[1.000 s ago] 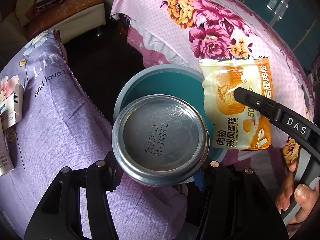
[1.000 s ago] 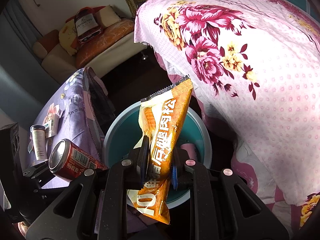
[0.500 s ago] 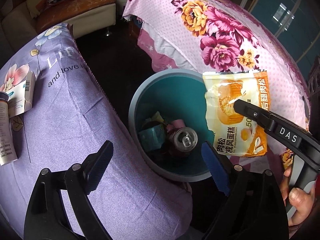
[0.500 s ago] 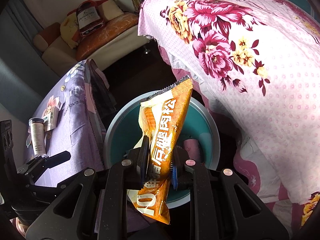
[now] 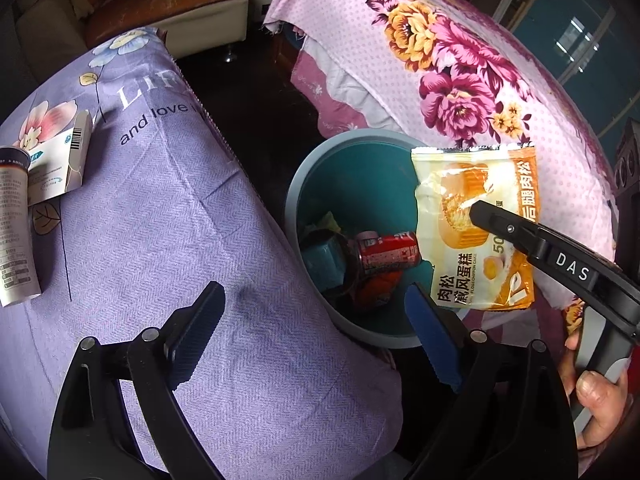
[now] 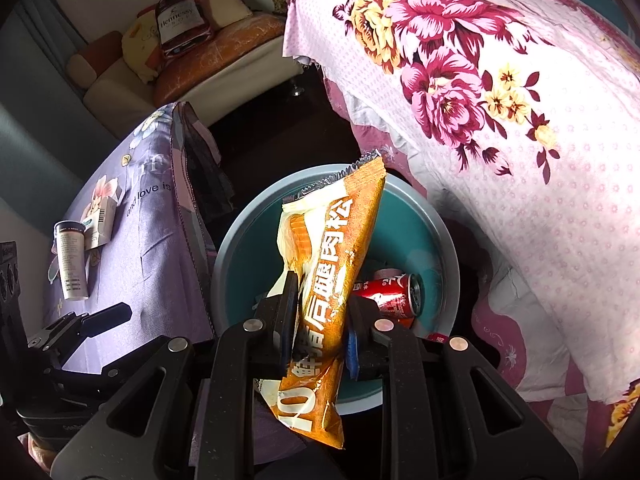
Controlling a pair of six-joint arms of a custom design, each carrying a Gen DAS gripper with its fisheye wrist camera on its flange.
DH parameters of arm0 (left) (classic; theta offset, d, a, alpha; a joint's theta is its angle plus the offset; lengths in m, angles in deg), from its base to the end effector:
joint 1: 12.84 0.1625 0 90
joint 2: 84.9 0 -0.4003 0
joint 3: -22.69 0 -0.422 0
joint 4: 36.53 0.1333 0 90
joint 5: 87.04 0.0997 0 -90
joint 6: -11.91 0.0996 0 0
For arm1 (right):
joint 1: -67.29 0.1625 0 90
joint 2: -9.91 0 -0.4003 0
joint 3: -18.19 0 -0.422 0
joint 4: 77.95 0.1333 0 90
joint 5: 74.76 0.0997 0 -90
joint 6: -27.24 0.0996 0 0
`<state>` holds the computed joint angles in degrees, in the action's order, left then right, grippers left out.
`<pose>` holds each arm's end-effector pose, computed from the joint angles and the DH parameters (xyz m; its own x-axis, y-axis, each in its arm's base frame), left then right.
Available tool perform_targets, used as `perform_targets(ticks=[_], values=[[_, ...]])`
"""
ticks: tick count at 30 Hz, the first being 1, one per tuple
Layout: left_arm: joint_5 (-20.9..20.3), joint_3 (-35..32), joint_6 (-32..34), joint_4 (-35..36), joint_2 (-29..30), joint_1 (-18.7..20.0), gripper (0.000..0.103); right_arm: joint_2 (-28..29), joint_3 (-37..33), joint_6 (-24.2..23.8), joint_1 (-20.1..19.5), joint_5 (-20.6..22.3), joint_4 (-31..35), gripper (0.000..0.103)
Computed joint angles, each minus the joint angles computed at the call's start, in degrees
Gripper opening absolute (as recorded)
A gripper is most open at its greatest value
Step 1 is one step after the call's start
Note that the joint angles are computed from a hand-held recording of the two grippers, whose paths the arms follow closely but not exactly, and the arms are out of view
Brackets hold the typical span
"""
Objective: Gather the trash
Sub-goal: 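Open left tool to drop the can while right tool drops the wrapper into bin, then withdraw both open tools from above the bin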
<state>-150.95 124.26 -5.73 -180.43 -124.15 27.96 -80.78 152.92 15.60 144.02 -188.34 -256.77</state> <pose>-0.3321 -0.5206 -0.0610 -0.7397 0.4921 -0.4590 0.5506 0.8348 0.0077 -0.0086 -0.4435 0.2748 -0.8432 0.3353 0.4202 -0.0073 0.7744 -0.6326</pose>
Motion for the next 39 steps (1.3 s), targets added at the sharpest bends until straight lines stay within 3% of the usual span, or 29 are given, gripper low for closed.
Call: perform_targets(ticks=[1,2,3,5,9,22,39], values=[[-0.05,0.15,-0.08,-0.09,-0.15,0.08,0.092,-0.08,0.02,0.08,0.09,-0.12,0.14,0.022],[-0.08,0.3,-0.17,-0.15,-0.32,0.15,0.092,-0.04,-0.01,0.19,0.15,-0.17,0.14,0.03],[-0.1,0.45,-0.31,-0.17,-0.47,0.2,0.092,-0.02,-0.03,0.39,0.26,-0.31,0.11,0.044],[-0.19,0.85,-0.64,-0.25,-0.84,0.3,0.092,0.09,0.01,0.96,0.6,-0.79,-0.33,0.061],[-0.03,1.61,-0.91,-0.35,-1.64,0.45,0.092,0.14,-0.17,2.09,1.01,-0.79,0.5,0.07],[0.55,5.64,-2.39,-2.09,-6.44,2.14,0.092,2.85,-1.41,3.7,5.17,-3.92,2.23,0.074],[1.36,11.82,-3.03,-4.85,-15.25,5.8,0.092,11.13,-6.34,5.48,14.28,-9.67,5.89,0.076]])
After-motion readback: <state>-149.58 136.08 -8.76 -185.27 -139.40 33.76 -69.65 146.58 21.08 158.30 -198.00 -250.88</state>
